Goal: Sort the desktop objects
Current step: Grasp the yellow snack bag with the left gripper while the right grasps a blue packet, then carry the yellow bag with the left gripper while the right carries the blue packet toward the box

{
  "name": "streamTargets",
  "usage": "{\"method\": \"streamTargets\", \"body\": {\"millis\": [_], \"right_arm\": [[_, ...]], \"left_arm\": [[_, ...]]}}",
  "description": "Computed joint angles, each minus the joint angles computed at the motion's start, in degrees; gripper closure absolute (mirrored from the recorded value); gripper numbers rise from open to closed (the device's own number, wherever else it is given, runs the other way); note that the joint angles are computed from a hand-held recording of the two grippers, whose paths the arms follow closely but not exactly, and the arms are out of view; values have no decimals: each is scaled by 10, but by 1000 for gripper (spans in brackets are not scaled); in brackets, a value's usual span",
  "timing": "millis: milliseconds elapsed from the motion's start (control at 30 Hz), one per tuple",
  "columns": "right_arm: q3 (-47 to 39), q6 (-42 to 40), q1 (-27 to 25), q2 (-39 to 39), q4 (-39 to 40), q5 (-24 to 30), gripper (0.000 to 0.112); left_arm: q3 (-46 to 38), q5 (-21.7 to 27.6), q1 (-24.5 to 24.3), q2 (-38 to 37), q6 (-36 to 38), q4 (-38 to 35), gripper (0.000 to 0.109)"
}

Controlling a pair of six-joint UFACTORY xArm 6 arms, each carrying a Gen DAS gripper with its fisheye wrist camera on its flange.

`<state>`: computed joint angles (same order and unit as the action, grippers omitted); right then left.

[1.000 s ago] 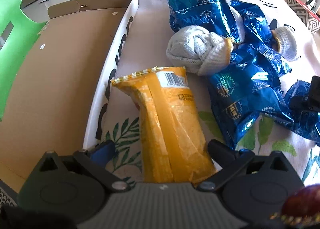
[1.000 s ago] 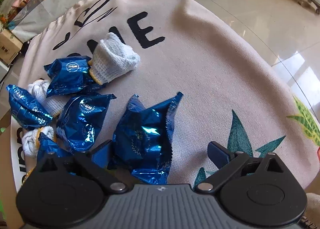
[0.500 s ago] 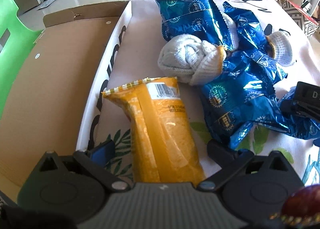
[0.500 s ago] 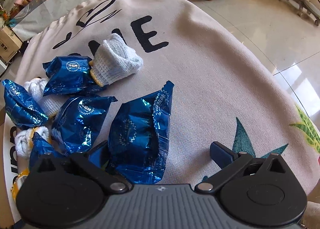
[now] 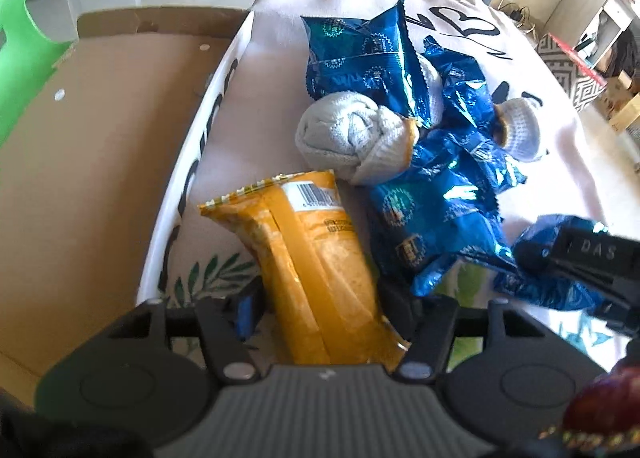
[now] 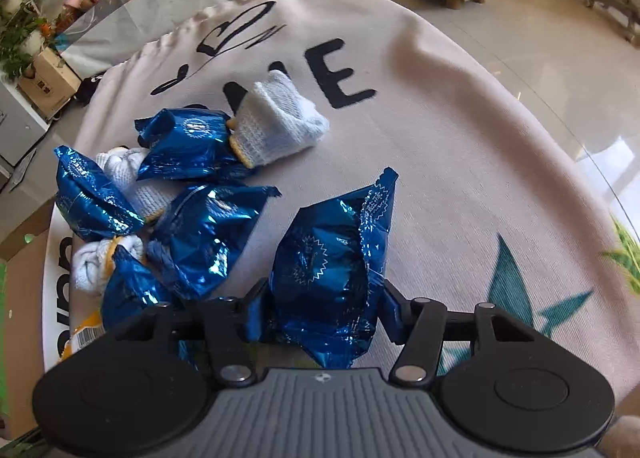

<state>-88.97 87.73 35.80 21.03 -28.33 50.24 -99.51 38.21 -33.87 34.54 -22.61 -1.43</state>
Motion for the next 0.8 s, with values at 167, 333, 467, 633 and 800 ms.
{"method": "streamTargets", "body": {"millis": [167,333,467,633,800], "right_arm": [[47,36,5,-39,-3,-26,56],[92,90,19,-77,-27,-59,56],[104,111,40,-96,-52,-60,56],[111,130,68,-113,-81,-50,56],[112,135,92,-118,-86,-39,56]], "left_arm": [[44,-19,-1,-38,28,-17,47],[97,-49,1,-81,49,-31,47],[155,-75,1,-129,69,-44,47],[215,-97,3,-179,78,-47,47],[257,-114,7,-212,78,-40,47]]}}
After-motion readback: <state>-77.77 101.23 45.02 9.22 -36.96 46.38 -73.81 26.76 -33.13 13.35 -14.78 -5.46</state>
